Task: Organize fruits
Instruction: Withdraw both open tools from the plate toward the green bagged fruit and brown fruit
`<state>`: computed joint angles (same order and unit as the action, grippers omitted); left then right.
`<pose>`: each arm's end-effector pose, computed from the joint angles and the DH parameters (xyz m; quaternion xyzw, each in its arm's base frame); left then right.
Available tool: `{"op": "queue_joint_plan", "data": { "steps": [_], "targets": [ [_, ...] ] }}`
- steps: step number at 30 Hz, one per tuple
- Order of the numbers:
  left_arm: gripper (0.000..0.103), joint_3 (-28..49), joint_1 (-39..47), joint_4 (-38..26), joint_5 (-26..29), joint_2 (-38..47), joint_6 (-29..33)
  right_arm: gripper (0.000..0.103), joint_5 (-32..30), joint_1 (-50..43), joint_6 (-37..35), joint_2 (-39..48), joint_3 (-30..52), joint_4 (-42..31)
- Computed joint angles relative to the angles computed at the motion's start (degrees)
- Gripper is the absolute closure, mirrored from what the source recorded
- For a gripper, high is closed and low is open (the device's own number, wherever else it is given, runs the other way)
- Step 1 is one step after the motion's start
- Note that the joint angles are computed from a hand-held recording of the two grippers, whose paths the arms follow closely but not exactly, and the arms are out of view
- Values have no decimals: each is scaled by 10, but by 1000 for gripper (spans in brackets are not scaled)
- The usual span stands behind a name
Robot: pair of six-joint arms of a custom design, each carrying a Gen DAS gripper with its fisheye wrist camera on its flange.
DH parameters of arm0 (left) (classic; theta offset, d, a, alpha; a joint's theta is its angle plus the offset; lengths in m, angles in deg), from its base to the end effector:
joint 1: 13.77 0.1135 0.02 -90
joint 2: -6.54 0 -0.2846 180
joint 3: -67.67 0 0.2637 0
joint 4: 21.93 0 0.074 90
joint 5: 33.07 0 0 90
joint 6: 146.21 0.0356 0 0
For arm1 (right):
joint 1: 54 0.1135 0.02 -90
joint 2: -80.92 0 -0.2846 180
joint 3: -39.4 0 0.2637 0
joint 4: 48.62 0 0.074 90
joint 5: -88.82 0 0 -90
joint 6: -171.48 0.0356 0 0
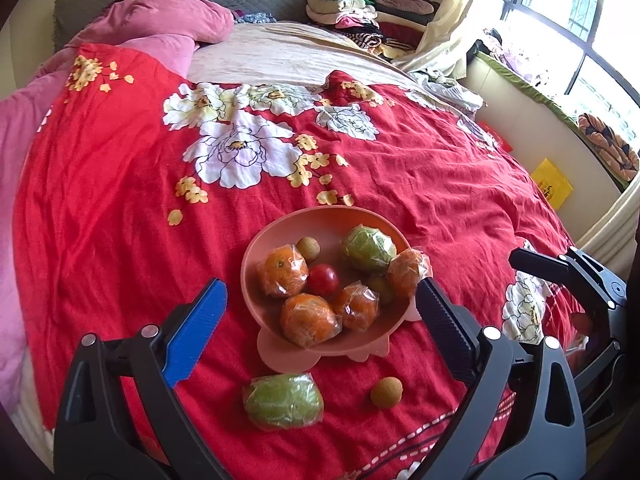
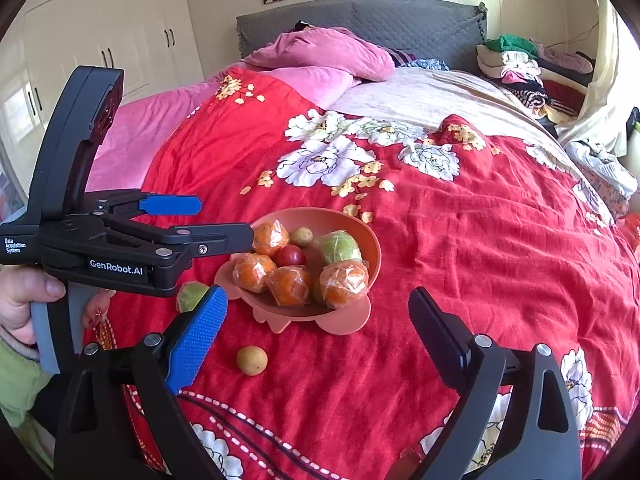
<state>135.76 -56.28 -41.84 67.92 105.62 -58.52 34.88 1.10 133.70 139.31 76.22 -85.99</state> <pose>0.2606 -0.2480 0.1742 0.3525 0.8699 -0.2104 0.2735 0.1139 0.1267 0.1709 0.0598 0.9180 0.0284 0.3911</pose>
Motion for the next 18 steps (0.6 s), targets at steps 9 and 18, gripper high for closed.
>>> {"op": "queue_joint_plan", "data": {
  "steps": [9,18],
  "targets": [
    [11,-35,13,7,1,-25,6,11,12,33,26,25,15,-9],
    [10,-62,27,11,2,-45,15,11,10,55,47,56,19,1]
  ]
}}
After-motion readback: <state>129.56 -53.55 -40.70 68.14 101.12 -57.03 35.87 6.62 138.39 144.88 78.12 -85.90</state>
